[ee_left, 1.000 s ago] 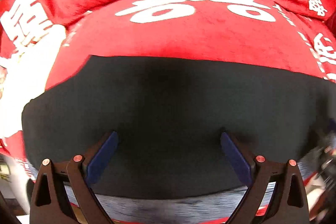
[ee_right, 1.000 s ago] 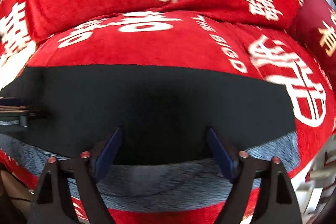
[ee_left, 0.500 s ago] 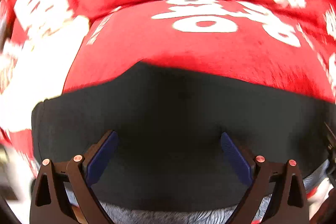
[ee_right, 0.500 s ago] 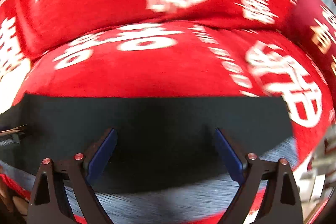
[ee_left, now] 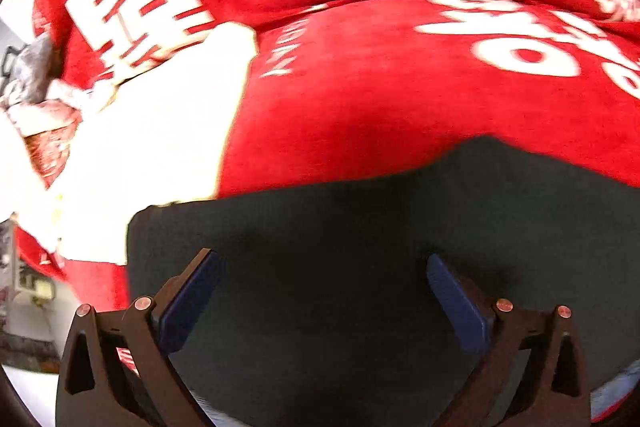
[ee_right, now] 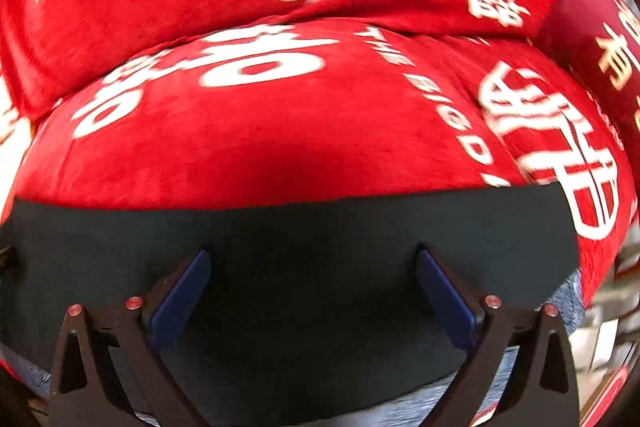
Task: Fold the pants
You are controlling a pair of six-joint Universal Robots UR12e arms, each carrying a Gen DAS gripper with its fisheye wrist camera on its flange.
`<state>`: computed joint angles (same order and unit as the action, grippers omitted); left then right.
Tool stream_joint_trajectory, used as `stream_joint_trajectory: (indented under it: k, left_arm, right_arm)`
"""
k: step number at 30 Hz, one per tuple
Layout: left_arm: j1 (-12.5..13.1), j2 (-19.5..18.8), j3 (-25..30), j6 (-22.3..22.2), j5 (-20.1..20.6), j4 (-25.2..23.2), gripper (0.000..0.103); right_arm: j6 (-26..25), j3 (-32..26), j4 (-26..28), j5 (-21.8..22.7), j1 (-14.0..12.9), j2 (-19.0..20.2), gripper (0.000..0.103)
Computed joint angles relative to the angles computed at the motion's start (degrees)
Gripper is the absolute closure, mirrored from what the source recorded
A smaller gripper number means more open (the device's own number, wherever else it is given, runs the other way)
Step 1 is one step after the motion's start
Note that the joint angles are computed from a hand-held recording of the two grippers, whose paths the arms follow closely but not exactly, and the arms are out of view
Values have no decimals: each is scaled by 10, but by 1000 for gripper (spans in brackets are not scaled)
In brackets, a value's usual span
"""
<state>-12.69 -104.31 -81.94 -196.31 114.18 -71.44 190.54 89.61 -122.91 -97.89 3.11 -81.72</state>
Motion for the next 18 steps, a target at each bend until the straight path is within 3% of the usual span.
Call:
stream_joint_trajectory:
  k: [3,5,10,14,16,18]
  left_arm:
    - [25,12,-11,-19,-41,-2,0]
    - [34,13,-9,-31,-53,-3,0]
    - [19,-15,27,-34,-67,-7,0]
    - [-10,-53,72,-28,-21,-34,0]
    - [-14,-64,86,-26,-3,-43,0]
    - [-9,-68,90,-7,-11,-38,0]
  right_arm:
    - [33,3,11,1,-18,-6,1]
    - [60,-5,25,-31,-14,-4,1]
    - [14,-38,3,-43,39,19,1]
    - [-29,-90,30,-54,89,64,1]
    - [-24,-104,48,-71,101,79,1]
    - [-10,-105,47,-67,99,84,1]
